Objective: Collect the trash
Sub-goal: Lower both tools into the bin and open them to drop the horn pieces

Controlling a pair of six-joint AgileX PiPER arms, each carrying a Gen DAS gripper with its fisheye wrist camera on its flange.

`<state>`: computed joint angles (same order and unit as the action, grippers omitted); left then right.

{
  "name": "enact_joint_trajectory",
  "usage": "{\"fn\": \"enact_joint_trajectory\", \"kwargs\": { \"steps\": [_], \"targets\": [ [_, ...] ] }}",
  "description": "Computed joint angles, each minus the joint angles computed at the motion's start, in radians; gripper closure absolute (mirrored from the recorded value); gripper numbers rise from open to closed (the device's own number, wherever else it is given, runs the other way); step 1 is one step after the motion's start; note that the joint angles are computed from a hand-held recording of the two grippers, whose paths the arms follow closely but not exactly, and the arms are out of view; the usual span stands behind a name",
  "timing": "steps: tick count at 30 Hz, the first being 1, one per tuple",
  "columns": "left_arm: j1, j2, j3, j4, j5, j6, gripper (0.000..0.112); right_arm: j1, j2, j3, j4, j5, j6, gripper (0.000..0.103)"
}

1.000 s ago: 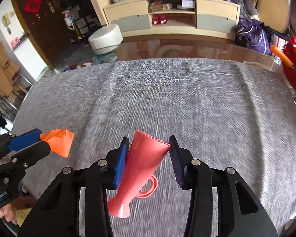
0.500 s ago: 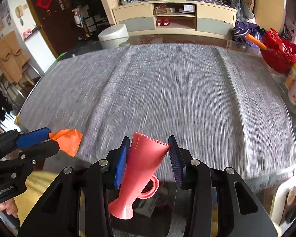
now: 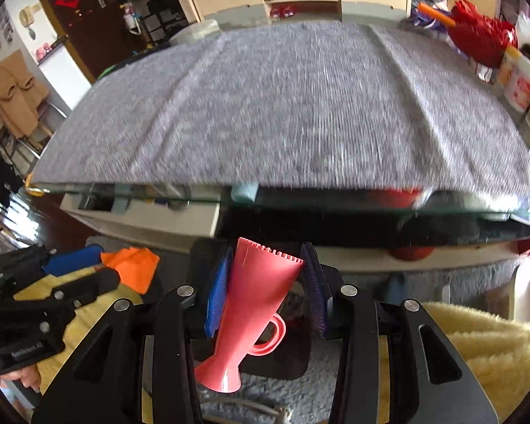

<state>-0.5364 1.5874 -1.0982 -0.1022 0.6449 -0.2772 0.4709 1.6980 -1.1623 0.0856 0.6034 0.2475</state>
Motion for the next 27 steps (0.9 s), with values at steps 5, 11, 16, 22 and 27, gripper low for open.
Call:
{"fn": "enact_joint_trajectory", "kwargs": {
  "steps": [5,11,16,22,27],
  "targets": [
    [-0.011,0.062,0.075,-0.09,-0.06,0.057,0.076,0.008,0.067,0.05,0.068,-0.041,-0.047,0.062],
    [0.005,0.152,0.076,-0.183,-0.074,0.144,0.076,0.007,0.144,0.057,0.109,-0.056,-0.076,0.062],
    [0.018,0.213,0.052,-0.245,-0.064,0.205,0.075,-0.008,0.192,0.02,0.161,-0.029,-0.121,0.062],
    [0.033,0.257,0.002,-0.25,-0.031,0.213,0.066,-0.026,0.236,-0.037,0.173,0.014,-0.117,0.061],
    [0.036,0.255,-0.01,-0.207,-0.018,0.174,0.042,-0.052,0.229,-0.041,0.175,0.022,-0.107,0.044]
  ]
}}
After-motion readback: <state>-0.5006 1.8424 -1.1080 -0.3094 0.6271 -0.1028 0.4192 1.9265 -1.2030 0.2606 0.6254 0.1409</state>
